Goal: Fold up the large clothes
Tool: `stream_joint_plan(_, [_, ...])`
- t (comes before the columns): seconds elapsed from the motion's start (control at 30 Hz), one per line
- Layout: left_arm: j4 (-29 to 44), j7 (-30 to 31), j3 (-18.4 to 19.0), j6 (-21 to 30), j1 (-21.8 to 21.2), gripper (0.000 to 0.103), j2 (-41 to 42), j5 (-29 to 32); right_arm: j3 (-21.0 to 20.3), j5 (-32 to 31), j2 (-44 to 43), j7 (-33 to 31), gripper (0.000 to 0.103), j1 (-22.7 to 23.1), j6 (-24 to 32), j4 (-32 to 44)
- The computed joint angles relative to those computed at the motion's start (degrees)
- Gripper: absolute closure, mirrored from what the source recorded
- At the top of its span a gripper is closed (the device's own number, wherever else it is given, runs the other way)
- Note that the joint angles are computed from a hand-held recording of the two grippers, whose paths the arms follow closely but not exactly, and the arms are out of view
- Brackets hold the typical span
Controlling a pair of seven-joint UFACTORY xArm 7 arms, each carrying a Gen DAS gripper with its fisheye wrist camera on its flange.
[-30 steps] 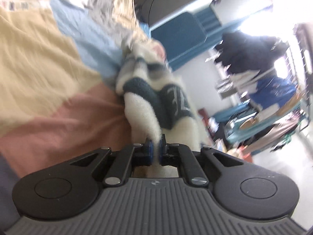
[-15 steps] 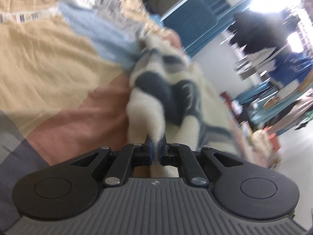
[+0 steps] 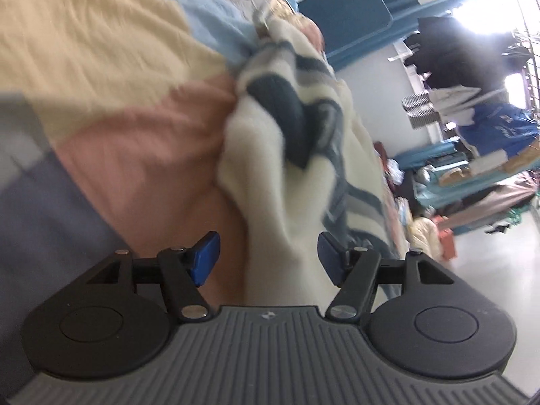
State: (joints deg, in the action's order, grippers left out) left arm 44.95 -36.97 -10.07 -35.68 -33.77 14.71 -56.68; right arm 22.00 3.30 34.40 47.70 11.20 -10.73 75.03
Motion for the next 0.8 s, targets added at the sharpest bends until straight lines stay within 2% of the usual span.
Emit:
stream_joint_plan(0.1, [0.73, -0.18, -0.68, 0.42, -0.63, 0.03, 0.47, 1.42, 5.8, -1.31, 0.68, 0.12, 0.032, -3.86, 0.74, -1.3])
stream_joint_plan(0.23, [1.87, -5.03, -0.53, 3.96, 1.35, 0.029, 2.21, 10.31, 14.17, -2.87, 4.62, -1.92, 0.031, -9.11, 2.41, -0.05])
stream_joint_plan(0.27, [2.58, -5.63, -0.09, 4.87, 1.53, 0.029, 2.95, 11.87, 14.78, -2.85, 5.55, -2.26, 0.031, -9.2, 2.72, 0.82])
stream_joint_plan(0.37, [4.69, -9.57, 0.51, 6.48, 3.39, 0.031, 5.76, 18.62, 10.33, -1.8, 6.1, -3.28, 0.032, -4.67, 4.94, 4.13])
stream_joint_plan(0.43, [6.49, -9.3, 2.76, 6.85, 2.18, 0.031, 7.42, 18.96, 6.56, -0.53, 6.47, -3.98, 0.032, -1.34, 5.33, 5.98])
stream_joint_plan(0.53, [8.13, -9.4, 4.57, 5.36, 1.08, 0.048, 9.46, 18.52, 4.58, 0.75, 8.81, -4.75, 0.032, 0.48, 2.65, 8.66])
stream_joint_plan(0.6, [9.03, -7.37, 6.79, 5.16, -1.48, 0.068, 10.19, 13.5, 5.01, 0.33, 10.2, -5.2, 0.034, -0.02, 0.36, 9.47])
stream_joint_plan(0.63, [8.89, -7.04, 7.11, 4.18, -1.98, 0.073, 10.36, 11.74, 4.86, 0.11, 10.72, -5.05, 0.035, 0.0, -0.63, 9.9])
stream_joint_plan(0.67, [8.28, -8.14, 6.34, 2.61, -1.2, 0.083, 10.44, 12.07, 4.62, -0.11, 10.97, -4.72, 0.042, -0.03, -1.34, 10.09])
stream_joint_plan(0.7, [7.58, -9.66, 5.36, 0.72, -0.25, 0.088, 10.48, 13.09, 3.71, 0.15, 10.71, -3.99, 0.058, 0.38, -2.49, 9.57])
stream_joint_plan(0.73, [7.33, -9.53, 5.1, -0.53, -0.28, 0.089, 10.38, 12.9, 2.61, 0.56, 10.41, -3.02, 0.068, 1.07, -3.27, 9.14])
stream_joint_plan(0.77, [7.4, -7.9, 5.3, -1.75, -1.08, 0.09, 10.22, 11.73, 3.04, 0.23, 10.26, -2.15, 0.083, 0.47, -4.09, 8.33])
stream_joint_plan(0.8, [7.96, -4.79, 5.8, -3.08, -2.52, 0.091, 10.06, 9.36, 5.21, -1.3, 11.02, -1.49, 0.088, -1.41, -5.27, 8.14])
